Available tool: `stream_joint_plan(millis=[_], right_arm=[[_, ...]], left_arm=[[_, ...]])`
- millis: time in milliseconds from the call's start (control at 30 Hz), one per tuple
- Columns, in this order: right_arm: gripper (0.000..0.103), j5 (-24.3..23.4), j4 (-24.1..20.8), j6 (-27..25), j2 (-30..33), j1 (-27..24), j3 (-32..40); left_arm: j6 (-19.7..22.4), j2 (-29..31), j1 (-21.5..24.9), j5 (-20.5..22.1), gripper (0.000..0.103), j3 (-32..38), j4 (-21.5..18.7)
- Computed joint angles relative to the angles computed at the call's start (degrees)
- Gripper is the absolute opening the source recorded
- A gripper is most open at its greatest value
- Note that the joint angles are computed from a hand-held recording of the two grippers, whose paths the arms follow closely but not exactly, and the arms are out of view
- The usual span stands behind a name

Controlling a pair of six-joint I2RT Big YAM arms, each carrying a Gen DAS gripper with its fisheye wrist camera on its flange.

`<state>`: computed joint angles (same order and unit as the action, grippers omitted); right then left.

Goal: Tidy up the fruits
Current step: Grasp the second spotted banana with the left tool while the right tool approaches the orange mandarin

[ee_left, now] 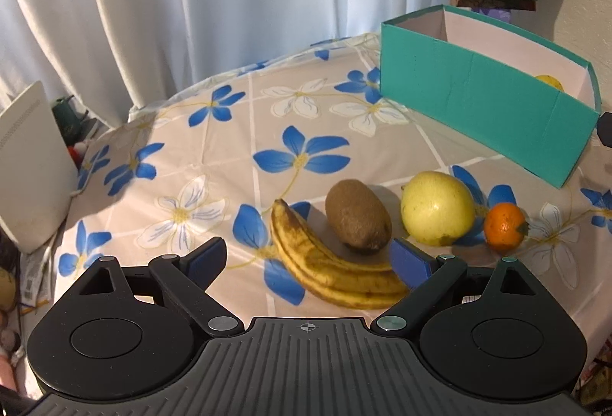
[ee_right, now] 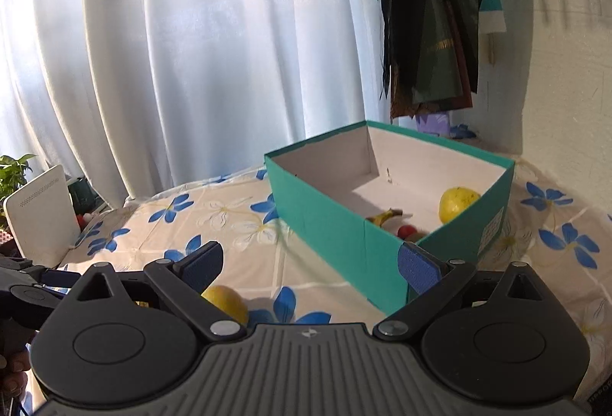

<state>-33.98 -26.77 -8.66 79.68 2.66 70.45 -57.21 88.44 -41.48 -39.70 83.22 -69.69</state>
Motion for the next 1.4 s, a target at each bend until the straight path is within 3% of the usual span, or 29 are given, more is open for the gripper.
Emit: stream_joint_plan(millis=[167,433,667,867,1067,1400], right_arm=[[0.098,0.97,-1.97,-0.51,-0.58,0.92,-0.51],[0.098,1.42,-3.36,-1.70,-1.04,1.81,-0.91],[0.098,1.39,-4.59,-1.15,0.17,1.62,0.21],[0.098,1.02,-4.86,-1.06,0.81,1.42,0.78],[0.098,1.49,-5.24,-0.30,1.48,1.09,1.26],[0.098,0.66,-5.42,1.76,2.31,0.59,1.78]], left_arm=[[-3.63,-0.78,0.77,2.30,0.094,-1.88,1.77],[-10.76,-0.95,5.29,12.00,0.075,-3.02,2.65],[-10.62,1.19,6.57,14.00,0.072,-0.47,0.95],[-10.64,2.49,7.83,16.81,0.057,0.79,1.27],[-12.31,2.78,9.18,20.00,0.056,1.63,0.37],[-15.54,3.42,12.49,28.88,0.055,2.82,-0.92]])
